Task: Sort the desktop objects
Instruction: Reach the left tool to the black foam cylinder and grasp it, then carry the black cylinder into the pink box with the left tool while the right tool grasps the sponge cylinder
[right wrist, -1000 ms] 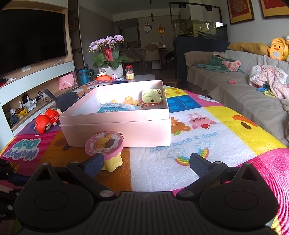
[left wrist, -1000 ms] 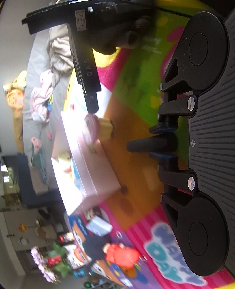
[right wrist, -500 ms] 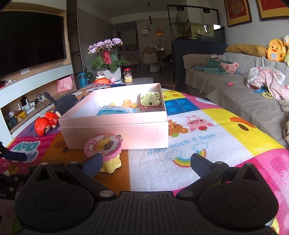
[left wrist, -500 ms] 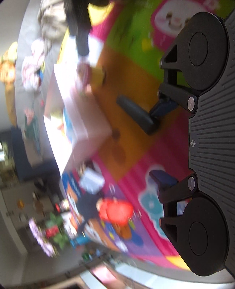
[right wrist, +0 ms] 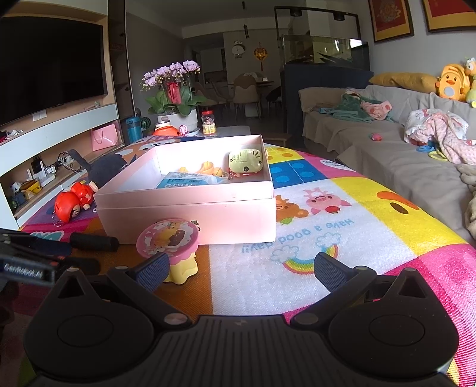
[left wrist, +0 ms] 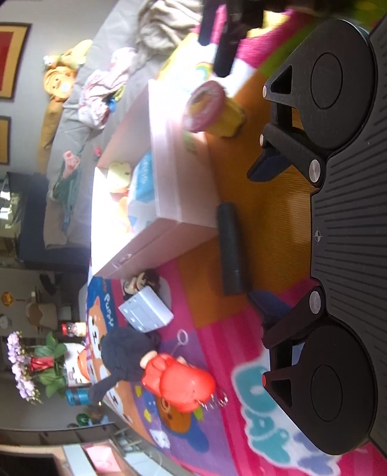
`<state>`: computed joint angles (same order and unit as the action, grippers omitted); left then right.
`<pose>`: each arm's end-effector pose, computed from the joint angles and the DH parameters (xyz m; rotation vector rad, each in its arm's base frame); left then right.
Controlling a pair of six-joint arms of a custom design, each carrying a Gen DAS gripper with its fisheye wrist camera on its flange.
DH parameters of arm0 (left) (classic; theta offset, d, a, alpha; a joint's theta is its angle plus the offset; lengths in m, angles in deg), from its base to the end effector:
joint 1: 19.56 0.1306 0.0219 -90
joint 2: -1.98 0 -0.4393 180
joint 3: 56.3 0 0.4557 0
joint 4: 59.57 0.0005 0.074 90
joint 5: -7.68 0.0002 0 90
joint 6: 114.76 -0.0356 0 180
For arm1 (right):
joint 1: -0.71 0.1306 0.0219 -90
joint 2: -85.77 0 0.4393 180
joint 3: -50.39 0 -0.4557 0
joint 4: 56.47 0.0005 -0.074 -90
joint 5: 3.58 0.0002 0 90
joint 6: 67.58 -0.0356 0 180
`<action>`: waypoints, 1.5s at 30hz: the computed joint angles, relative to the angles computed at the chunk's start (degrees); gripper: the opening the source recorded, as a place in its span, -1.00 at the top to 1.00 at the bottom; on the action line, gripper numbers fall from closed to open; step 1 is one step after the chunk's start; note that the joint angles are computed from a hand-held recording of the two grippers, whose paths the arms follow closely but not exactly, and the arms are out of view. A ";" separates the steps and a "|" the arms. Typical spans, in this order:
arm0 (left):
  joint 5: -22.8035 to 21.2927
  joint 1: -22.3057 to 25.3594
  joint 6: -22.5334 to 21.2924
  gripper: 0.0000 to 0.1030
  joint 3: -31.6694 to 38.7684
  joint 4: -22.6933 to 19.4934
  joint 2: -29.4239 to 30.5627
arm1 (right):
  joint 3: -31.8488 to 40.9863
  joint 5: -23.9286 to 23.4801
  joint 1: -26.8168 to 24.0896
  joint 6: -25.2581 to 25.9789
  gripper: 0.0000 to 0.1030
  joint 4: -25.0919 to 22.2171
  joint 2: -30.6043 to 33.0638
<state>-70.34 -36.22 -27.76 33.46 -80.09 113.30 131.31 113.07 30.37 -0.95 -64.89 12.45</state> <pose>0.6550 -0.2042 0.2993 0.5006 2.2579 -0.3628 0.5694 0.3053 0.2938 0.1465 2.0921 0.0511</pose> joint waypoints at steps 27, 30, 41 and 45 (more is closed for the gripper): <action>-3.93 -1.85 -9.01 -0.55 -9.44 4.70 -6.53 | 7.63 -4.89 1.68 12.15 -0.98 -5.44 4.12; -3.66 -1.67 -9.39 -0.70 -11.78 5.73 -8.30 | 11.26 -5.25 1.33 12.10 -0.73 -8.55 6.34; -5.36 -2.00 -9.50 -0.58 -12.86 5.95 -9.18 | 9.16 -7.55 1.31 10.62 -0.05 -13.45 3.52; -6.59 -2.49 -9.15 -0.57 -14.14 6.20 -10.38 | 5.37 -7.96 1.77 10.48 -0.05 -14.21 -0.25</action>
<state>-76.93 -38.71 -36.91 19.33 -73.88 102.91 136.68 105.10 32.13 9.53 -79.10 12.20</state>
